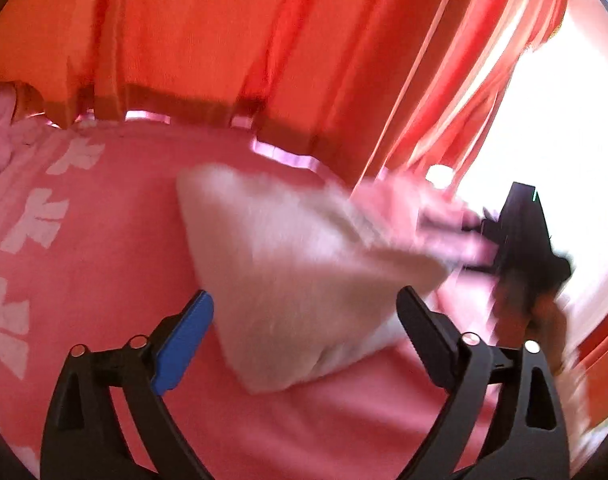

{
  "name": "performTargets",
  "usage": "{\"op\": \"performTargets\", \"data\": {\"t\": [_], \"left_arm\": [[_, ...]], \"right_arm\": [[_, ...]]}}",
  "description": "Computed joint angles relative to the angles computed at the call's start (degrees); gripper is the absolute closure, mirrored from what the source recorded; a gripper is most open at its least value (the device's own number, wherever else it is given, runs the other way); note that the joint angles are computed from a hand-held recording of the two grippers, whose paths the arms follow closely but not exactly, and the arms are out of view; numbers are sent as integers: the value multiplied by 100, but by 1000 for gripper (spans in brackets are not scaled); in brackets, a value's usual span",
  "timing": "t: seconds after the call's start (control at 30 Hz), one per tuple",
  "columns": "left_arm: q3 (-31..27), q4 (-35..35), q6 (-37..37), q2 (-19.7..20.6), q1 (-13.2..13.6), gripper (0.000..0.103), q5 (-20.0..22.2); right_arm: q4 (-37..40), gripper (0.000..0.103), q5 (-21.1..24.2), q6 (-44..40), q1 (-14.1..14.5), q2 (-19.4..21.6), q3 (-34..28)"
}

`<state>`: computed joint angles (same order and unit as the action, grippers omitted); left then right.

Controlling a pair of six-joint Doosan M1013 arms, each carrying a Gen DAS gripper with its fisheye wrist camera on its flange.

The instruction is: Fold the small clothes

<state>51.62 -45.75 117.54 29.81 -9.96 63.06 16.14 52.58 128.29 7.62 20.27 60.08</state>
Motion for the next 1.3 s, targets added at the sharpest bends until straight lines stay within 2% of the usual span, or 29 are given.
{"op": "performTargets", "data": {"t": [0.07,0.13,0.17,0.2,0.23,0.33,0.37,0.4,0.43,0.47,0.5,0.53,0.6,0.67,0.77,0.83,0.9,1.03,1.1,1.13,1.17,1.23,1.27,1.3], "left_arm": [[-28,68,-277,29,-2,8,-210],[-162,649,-758,134,-89,9,-147],[-207,957,-936,176,-149,9,-66],[-286,1272,-1062,245,-220,9,95],[-340,1457,-1107,292,-265,9,206],[-263,1729,-1059,260,-353,9,283],[-211,1656,-985,227,-345,9,285],[-172,1615,-923,199,-343,9,262],[-147,1658,-896,182,-355,9,225],[-129,1777,-882,177,-380,9,203],[-156,1949,-861,209,-423,8,281],[-146,2041,-838,220,-450,8,357],[-96,2178,-899,211,-487,8,362],[-87,2164,-897,184,-490,8,287],[42,1690,-708,28,-392,9,-71],[68,1242,-545,-8,-321,9,-233],[73,906,-476,-11,-278,9,-356],[-161,1147,-880,189,-351,9,-64],[-296,1465,-1101,305,-418,9,150],[-350,1601,-1129,351,-447,9,254],[-378,1707,-1129,379,-471,9,325],[-441,1767,-1135,431,-488,8,467],[-477,1718,-1150,458,-481,8,541],[-489,1705,-1157,469,-477,8,569]], "right_arm": [[623,28,-2,-332,-78,-142,342],[536,28,250,-295,-17,-64,251],[423,40,310,-321,-22,-104,276],[279,58,337,-387,22,-76,220],[270,89,351,-446,28,-80,210],[-118,90,-481,-346,114,-445,571],[-261,90,-587,-273,114,-526,663],[-636,90,-393,61,150,-529,628],[-1132,90,101,502,189,-440,563],[-1328,89,850,648,189,-248,311],[-1224,88,1345,567,159,-65,231],[-1094,87,1539,512,131,5,156],[-1447,79,1325,587,208,-72,115],[-2213,56,1135,1048,338,-192,113],[-2898,53,684,1743,389,-335,188],[-2857,48,612,1623,333,-243,30],[-2562,41,761,1191,205,67,-341],[-1735,39,1471,483,19,713,-1122],[-1562,52,1738,230,4,985,-1388],[-1653,80,1895,116,33,1085,-1543],[-1666,91,1931,-37,39,1152,-1661],[-1708,95,1387,-22,33,976,-1478],[-1708,95,892,0,11,798,-1293],[-1759,95,645,74,4,701,-1172]]}}
